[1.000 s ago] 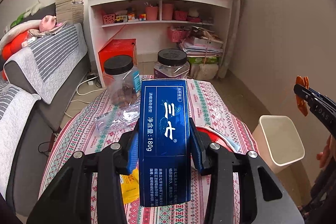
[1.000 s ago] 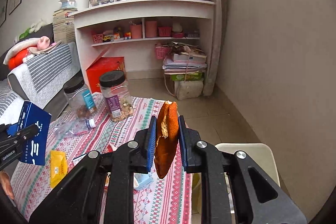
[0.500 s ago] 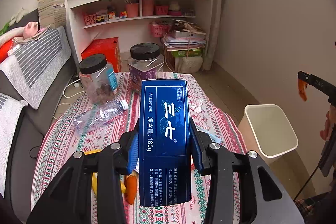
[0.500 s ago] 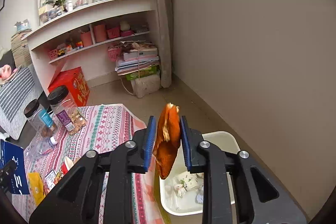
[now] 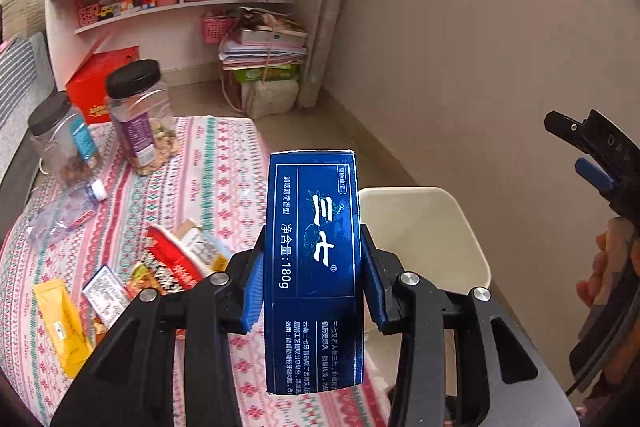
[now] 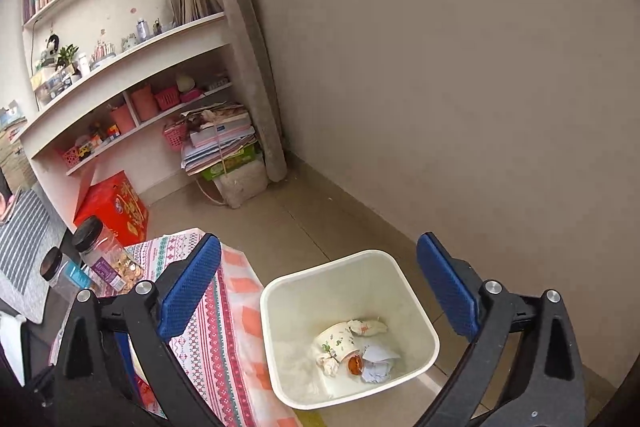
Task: Collect trash
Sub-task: 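Move the blue box over the cream bin and open the left tool, then return the left tool to the table and grasp the yellow snack bag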
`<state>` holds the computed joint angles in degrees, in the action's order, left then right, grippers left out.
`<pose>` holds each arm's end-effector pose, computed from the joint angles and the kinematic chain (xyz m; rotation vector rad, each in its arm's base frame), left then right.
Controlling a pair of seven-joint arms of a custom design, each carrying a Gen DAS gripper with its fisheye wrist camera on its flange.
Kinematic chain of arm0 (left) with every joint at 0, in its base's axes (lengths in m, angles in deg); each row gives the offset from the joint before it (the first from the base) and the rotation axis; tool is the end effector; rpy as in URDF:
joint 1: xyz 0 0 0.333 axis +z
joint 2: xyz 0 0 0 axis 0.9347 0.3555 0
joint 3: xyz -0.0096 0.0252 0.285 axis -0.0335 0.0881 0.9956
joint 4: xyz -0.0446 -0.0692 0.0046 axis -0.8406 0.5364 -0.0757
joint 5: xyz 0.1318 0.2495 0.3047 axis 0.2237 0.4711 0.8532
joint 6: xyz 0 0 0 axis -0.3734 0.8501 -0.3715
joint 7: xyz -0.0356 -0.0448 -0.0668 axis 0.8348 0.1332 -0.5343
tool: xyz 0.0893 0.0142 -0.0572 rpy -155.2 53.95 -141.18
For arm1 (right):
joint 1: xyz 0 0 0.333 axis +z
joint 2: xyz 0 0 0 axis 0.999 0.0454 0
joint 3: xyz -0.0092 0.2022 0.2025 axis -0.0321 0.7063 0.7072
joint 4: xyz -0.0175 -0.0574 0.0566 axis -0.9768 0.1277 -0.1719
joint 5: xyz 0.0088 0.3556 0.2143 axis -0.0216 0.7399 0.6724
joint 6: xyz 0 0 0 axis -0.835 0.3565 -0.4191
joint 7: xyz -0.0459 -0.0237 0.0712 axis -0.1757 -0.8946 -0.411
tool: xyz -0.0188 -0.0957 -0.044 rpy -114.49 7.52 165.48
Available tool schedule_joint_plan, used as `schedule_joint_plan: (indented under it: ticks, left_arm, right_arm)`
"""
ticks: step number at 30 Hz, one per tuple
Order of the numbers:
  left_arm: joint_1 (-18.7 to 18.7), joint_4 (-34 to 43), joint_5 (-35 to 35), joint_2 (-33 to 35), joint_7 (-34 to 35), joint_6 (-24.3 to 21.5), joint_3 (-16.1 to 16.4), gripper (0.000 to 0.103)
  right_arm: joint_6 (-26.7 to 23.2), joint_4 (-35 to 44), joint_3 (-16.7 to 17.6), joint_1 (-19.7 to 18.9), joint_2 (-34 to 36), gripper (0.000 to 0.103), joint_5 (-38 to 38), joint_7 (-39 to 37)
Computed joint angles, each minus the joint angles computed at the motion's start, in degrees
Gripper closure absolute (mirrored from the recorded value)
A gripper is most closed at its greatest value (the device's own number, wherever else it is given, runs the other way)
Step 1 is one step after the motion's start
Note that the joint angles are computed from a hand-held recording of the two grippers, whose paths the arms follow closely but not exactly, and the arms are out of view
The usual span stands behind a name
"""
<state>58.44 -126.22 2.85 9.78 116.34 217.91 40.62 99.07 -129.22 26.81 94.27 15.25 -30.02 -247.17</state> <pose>0.6003 -0.2586 0.5730 -1.1738 2.4910 -1.1808 0.4509 0.1381 0.6095 -0.6873 2.2733 -1.1322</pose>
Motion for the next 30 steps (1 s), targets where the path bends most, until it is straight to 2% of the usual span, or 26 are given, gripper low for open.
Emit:
schedule_joint_plan:
  ticks: [6, 9, 11, 12, 19, 23, 30]
  left_arm:
    - [-3.1, 6.6, 1.9, 4.9, -6.2, -4.1, -2.2, 0.062]
    - [-3.9, 10.6, 2.0, 7.9, -8.9, -7.6, -3.1, 0.061]
    - [-4.5, 12.3, 2.9, 9.1, -10.4, -8.7, -3.4, 0.048]
    - [-4.7, 12.0, 3.3, 8.8, -10.7, -8.0, -3.5, 0.045]
    - [-4.3, 6.1, 5.4, 4.0, -7.9, -0.7, -2.5, 0.041]
    - [-3.8, 2.9, 8.7, 1.8, -9.3, 5.4, -1.3, 0.037]
    - [-2.1, -0.4, 14.7, -0.3, -13.5, 14.2, 0.6, 0.021]
  right_arm:
    - [-1.5, -1.7, 0.7, -0.5, -2.7, 0.007, -0.2, 1.7]
    - [-2.3, -2.7, 1.1, -0.7, -4.0, 0.007, -0.6, 3.1]
    - [-2.3, -3.2, 1.1, -0.6, -4.6, 0.007, -0.5, 3.8]
    - [-2.3, -3.1, 1.1, -0.6, -4.6, 0.007, -0.3, 3.9]
    - [0.3, -2.6, 0.5, -0.1, -3.4, 0.007, 1.1, 3.0]
    - [0.0, -0.1, 1.5, 0.0, -0.5, 0.007, 0.5, 2.4]
    - [0.0, 5.2, 2.3, 2.3, 6.1, 0.007, -1.9, 1.0]
